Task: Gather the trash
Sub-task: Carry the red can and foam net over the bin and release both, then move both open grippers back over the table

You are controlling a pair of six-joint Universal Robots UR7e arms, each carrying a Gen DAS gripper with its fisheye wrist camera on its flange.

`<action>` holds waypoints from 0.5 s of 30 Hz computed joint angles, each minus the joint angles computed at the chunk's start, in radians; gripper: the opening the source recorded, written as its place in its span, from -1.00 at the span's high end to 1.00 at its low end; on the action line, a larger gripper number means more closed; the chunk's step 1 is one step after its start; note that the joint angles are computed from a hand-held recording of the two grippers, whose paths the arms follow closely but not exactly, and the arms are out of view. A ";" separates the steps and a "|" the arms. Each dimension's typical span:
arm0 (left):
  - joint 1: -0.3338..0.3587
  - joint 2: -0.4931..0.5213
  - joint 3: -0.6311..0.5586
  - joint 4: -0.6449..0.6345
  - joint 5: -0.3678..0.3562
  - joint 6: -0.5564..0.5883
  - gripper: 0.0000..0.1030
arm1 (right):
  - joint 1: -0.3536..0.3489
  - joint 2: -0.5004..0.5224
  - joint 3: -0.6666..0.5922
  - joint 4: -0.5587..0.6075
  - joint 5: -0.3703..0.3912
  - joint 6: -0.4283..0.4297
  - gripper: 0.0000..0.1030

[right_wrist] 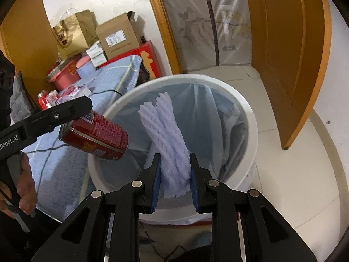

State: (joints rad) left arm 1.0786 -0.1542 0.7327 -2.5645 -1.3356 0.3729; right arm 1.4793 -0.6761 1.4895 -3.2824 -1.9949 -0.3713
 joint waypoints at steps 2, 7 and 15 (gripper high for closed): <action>0.002 0.009 -0.016 0.019 -0.006 0.000 0.03 | 0.000 0.002 -0.004 0.007 -0.010 0.000 0.52; 0.004 0.037 -0.069 0.070 -0.009 -0.019 0.03 | 0.000 0.005 -0.012 0.010 -0.033 0.012 0.25; 0.011 0.013 -0.037 0.036 -0.012 -0.028 0.02 | 0.002 -0.003 0.006 -0.032 -0.017 0.008 -0.27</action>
